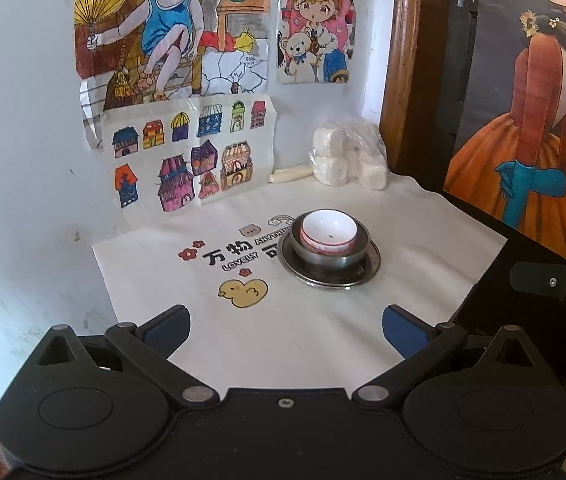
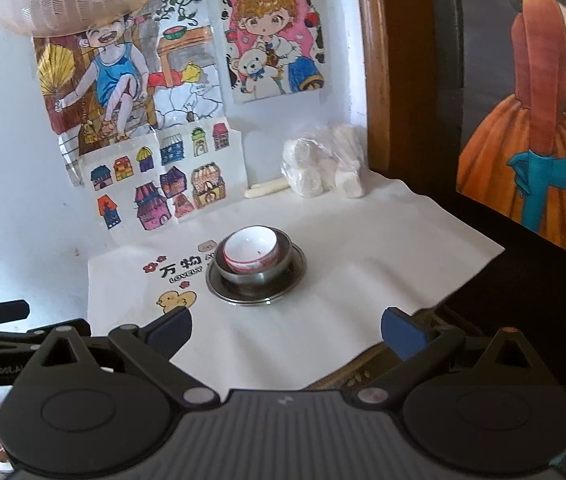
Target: Organize plates and bowls
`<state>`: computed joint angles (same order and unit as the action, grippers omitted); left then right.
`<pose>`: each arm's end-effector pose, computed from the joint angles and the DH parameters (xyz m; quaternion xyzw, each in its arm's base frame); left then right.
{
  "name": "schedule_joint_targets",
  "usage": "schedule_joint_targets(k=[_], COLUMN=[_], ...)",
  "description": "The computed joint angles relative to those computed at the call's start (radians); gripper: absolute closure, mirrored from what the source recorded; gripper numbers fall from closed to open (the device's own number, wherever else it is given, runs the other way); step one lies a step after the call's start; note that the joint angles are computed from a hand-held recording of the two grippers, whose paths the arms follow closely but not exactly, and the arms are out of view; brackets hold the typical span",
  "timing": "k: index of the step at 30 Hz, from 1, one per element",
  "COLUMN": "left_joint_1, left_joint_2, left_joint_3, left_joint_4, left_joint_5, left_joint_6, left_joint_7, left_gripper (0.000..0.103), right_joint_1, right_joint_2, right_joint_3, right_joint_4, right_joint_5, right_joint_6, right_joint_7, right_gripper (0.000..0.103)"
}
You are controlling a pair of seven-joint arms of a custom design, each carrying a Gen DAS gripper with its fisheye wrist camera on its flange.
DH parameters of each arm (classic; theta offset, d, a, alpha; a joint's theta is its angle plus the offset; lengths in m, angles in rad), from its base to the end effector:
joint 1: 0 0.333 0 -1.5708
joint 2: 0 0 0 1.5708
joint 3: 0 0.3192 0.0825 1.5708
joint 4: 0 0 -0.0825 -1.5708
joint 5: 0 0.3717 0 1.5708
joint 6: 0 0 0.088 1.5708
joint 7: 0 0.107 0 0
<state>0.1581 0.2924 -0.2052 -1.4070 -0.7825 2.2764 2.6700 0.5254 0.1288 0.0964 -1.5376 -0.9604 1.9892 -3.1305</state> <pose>0.6811 -0.0267 0.6189 -0.3454 0.8198 -0.4287 0.1579 0.5364 0.3166 0.6381 -0.3747 0.8026 -0.3749 0.2736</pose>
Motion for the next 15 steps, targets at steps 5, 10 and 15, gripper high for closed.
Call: schedule_joint_targets(k=[5,10,15], left_joint_1=[0.006,0.006,0.003], left_joint_2=[-0.005,-0.014,-0.021], left_joint_3=[0.002,0.007,0.011], left_joint_4=[-0.004,-0.015,-0.024], left_joint_5=[-0.003,-0.002,0.004], left_joint_6=[-0.016,-0.008,-0.002], left_joint_7=[0.009,0.011,0.011], left_gripper=[0.001,0.001,0.001], right_joint_1=[0.004,0.005,0.005], right_joint_2=[0.002,0.003,0.004], right_joint_3=[0.003,0.002,0.001], right_joint_4=[0.004,0.005,0.005], right_joint_5=[0.013,0.018,0.018], right_joint_6=[-0.009,0.002,0.011], right_joint_7=[-0.004,-0.011,-0.017], right_gripper=[0.000,0.000,0.000])
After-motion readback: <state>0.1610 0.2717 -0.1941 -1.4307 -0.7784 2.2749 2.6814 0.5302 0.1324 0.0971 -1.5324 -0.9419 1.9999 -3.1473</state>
